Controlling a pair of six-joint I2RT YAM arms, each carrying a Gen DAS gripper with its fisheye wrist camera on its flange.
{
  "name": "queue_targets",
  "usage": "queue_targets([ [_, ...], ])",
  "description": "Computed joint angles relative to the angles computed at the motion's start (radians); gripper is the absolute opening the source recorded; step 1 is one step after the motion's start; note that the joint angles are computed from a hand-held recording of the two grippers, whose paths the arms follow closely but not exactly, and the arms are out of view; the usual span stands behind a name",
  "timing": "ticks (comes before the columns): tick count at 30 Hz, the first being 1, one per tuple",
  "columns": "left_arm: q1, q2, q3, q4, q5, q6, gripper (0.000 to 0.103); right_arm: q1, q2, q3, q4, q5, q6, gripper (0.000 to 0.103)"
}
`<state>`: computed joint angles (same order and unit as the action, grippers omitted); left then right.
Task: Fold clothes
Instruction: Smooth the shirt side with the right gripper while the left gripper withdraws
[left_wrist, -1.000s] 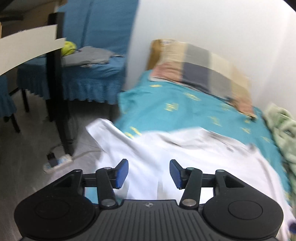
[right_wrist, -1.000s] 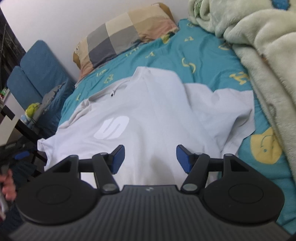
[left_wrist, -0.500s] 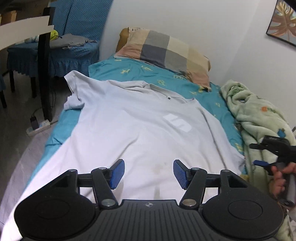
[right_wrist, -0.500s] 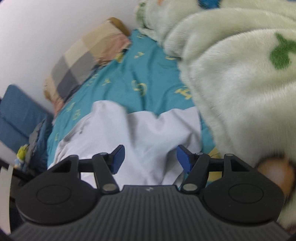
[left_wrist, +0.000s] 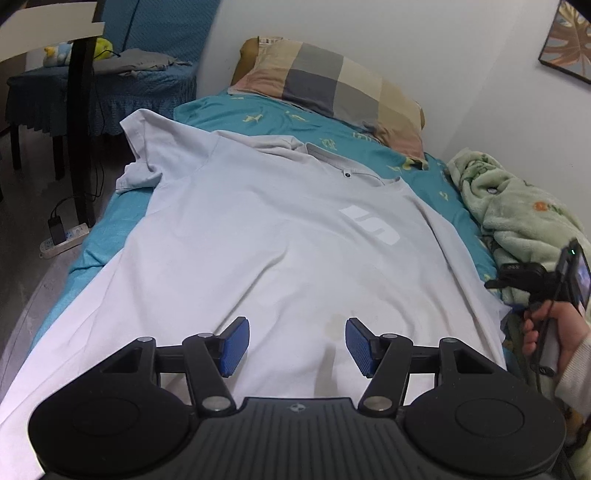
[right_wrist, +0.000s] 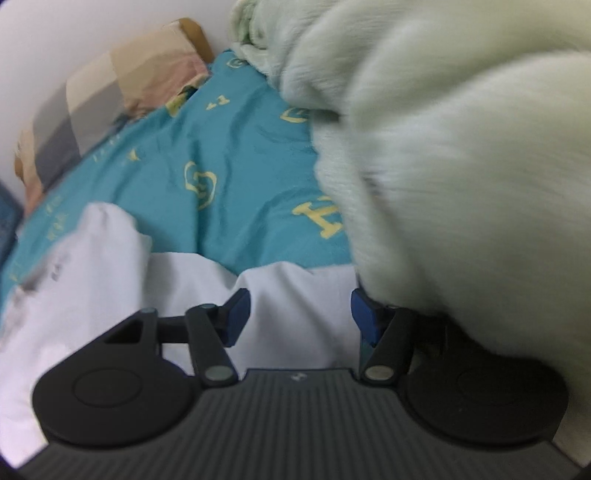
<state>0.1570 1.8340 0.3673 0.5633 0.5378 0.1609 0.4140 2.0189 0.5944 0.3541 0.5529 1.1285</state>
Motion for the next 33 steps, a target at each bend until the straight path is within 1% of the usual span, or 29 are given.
queue_targets([
  [1, -0.005, 0.018, 0.005, 0.012, -0.002, 0.003, 0.060, 0.002, 0.021, 0.020, 0.012, -0.002, -0.039, 0.012],
  [2, -0.009, 0.032, 0.010, 0.018, 0.001, 0.004, 0.060, 0.004, 0.037, 0.045, 0.000, -0.002, -0.065, 0.006],
  [3, -0.009, 0.040, 0.014, 0.017, 0.008, 0.003, 0.059, 0.010, 0.044, 0.071, -0.032, 0.018, -0.076, 0.006],
  [4, -0.007, 0.048, 0.020, 0.013, 0.018, -0.001, 0.058, 0.018, 0.045, 0.091, -0.055, 0.049, -0.089, 0.004],
  [7, 0.007, 0.070, 0.045, 0.000, 0.057, -0.024, 0.058, 0.025, 0.012, 0.145, -0.136, 0.188, -0.169, 0.004],
  [9, 0.013, 0.086, 0.068, -0.015, 0.069, -0.036, 0.057, 0.009, -0.027, 0.157, -0.133, 0.262, -0.258, 0.004],
  [12, 0.011, 0.118, 0.106, -0.035, 0.080, -0.046, 0.056, -0.038, -0.051, 0.194, -0.133, 0.329, -0.391, 0.004],
  [16, -0.008, 0.155, 0.136, -0.034, 0.046, -0.038, 0.056, -0.096, 0.044, 0.285, -0.115, 0.394, -0.583, 0.003],
  [18, -0.013, 0.173, 0.150, -0.032, 0.033, -0.036, 0.056, -0.130, 0.084, 0.285, -0.065, 0.356, -0.633, 0.003],
  [19, -0.015, 0.182, 0.157, -0.032, 0.026, -0.035, 0.056, -0.139, 0.083, 0.267, -0.031, 0.335, -0.638, 0.003],
  [22, -0.018, 0.195, 0.181, -0.046, 0.017, -0.042, 0.056, -0.132, 0.029, 0.169, 0.073, 0.259, -0.619, 0.003],
  [23, -0.018, 0.196, 0.184, -0.049, 0.016, -0.042, 0.056, -0.119, -0.008, 0.139, 0.067, 0.224, -0.593, 0.003],
  [25, -0.017, 0.194, 0.191, -0.060, 0.015, -0.038, 0.056, -0.077, -0.110, 0.075, 0.015, 0.133, -0.512, 0.004],
  [27, -0.012, 0.185, 0.192, -0.082, 0.021, -0.026, 0.056, -0.022, -0.240, 0.000, -0.045, 0.043, -0.421, 0.005],
  [30, 0.000, 0.146, 0.170, -0.109, 0.043, -0.005, 0.056, 0.102, -0.458, -0.100, -0.189, -0.080, -0.241, 0.006],
  [32, 0.015, 0.100, 0.138, -0.122, 0.074, 0.037, 0.056, 0.192, -0.564, -0.108, -0.360, -0.177, -0.102, 0.007],
  [33, 0.024, 0.073, 0.121, -0.132, 0.093, 0.065, 0.057, 0.252, -0.600, -0.106, -0.432, -0.190, -0.031, 0.007],
])
